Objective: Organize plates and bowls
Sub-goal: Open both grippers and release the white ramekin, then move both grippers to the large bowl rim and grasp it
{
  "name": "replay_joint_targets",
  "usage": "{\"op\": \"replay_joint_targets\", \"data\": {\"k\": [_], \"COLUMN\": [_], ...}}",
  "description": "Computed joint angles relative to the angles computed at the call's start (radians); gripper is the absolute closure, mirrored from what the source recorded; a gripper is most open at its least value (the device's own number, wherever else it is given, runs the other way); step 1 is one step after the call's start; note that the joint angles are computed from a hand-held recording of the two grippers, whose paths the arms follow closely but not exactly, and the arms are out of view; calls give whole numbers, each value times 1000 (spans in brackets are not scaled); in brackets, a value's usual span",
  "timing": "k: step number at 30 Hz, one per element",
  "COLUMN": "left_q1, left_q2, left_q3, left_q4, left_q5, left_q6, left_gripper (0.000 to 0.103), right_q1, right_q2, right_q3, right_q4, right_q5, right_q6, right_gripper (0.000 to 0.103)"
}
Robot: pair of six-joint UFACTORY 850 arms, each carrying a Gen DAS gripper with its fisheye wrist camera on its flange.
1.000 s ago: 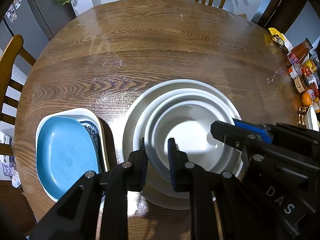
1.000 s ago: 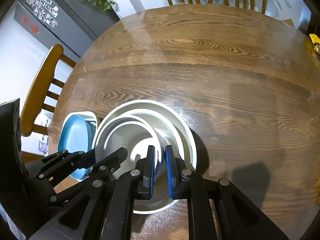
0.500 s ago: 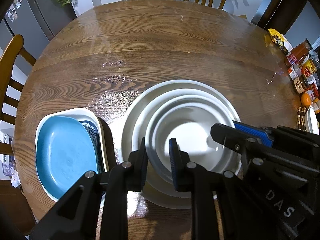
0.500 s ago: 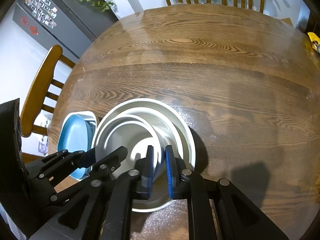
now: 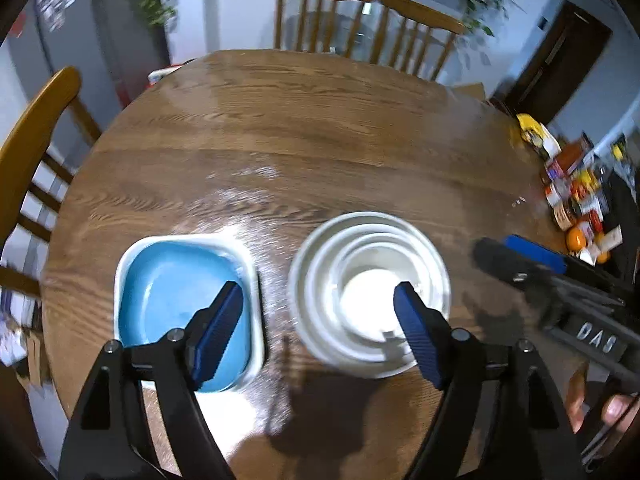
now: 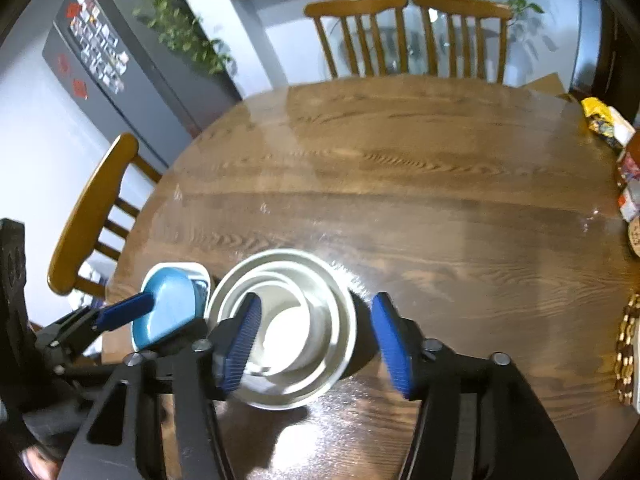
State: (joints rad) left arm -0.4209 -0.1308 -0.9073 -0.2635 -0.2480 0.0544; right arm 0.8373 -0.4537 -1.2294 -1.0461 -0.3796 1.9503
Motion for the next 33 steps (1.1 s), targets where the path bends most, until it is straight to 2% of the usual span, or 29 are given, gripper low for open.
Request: {"op": "replay_joint_targets", "data": {"k": [3,8,11,13,15,17,19,24,25,27,33], "left_q1": [34,59,55,47,40,27,29,22,22,23,18], "left_q2": [12,-11,-24,-37,-44,-52,-66,-95,-99,-111,-133], "left_q3": [18,20,14,1,-5,-12,-20,-51,-55,-68,-87], "left_q4": [-3,23,30,45,47,111,108,96,91,83,62], "left_q5": [-20,-62,-63,-67,-64,-56,-58,-75,-76,-87,-103], "left_q6": [-34,-101,-133,-164,-168,-231,-220,-198,-193,-181,-157], "left_gripper": [24,24,27,34,36,39,50,54,59,66,68], "right_q1": [-7,-14,-17,-17,-18,-23,-29,-51,-55,-63,-70], "right_q2": [18,10,1,-4,-6,-8,-15,-32,-34,-36,-46], "right_q3": [35,54,62,62,66,70,67,68,70,79,77], "right_q4": [-31,18,3,-4,-27,-35,-17,58,67,61,119], "right_q5": [29,51,80,87,99,108,125,169,180,218,252], "right_q6": [72,68,95,96,117,127,109,45,40,53,-3], "right_gripper": [44,44,44,44,44,48,56,70,74,77,79]}}
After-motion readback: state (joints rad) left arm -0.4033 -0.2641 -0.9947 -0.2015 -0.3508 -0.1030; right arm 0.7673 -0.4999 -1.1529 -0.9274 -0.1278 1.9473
